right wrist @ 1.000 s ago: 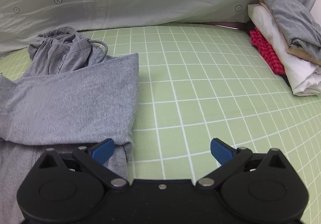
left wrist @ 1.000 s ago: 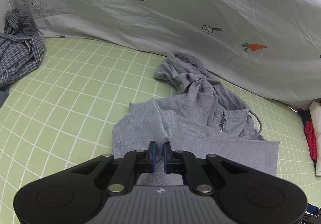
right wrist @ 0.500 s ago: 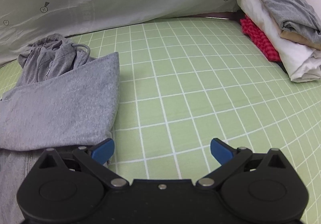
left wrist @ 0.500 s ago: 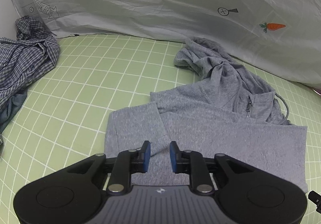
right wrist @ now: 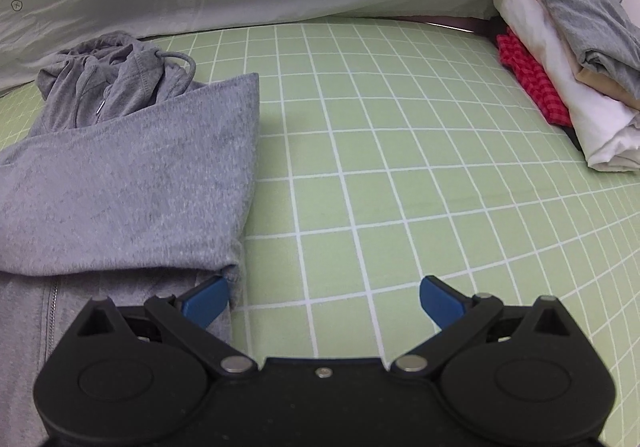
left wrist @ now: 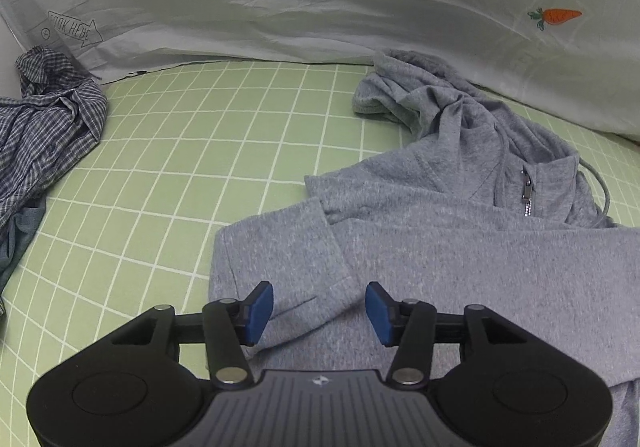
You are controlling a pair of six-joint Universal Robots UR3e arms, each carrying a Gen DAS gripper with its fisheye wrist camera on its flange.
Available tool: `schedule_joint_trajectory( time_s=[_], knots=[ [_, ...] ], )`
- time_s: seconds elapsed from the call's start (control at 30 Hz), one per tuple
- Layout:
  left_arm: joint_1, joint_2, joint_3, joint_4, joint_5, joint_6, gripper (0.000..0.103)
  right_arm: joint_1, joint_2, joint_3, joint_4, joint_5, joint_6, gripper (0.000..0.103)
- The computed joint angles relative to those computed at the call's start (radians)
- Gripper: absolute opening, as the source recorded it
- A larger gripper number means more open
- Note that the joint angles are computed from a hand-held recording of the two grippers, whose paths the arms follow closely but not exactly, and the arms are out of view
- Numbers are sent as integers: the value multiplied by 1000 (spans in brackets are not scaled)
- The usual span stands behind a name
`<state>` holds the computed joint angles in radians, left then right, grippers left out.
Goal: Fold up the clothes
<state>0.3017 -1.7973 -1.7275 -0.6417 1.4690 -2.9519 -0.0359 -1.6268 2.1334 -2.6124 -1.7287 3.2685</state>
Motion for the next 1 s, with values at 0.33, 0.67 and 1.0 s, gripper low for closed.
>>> schedule_joint_trajectory(
  time_s=[0.33, 0.67, 1.0],
  knots=[
    [60, 52, -31, 30, -90, -6, 3, 34, 15, -21, -6, -13, 6, 103],
    [31, 184, 0, -62, -185, -17, 3, -17, -41, 52, -88, 21, 33, 103],
    [-225, 175, 43, -119, -181, 5, 60, -101, -89, 120, -173, 77, 5, 103]
  ],
)
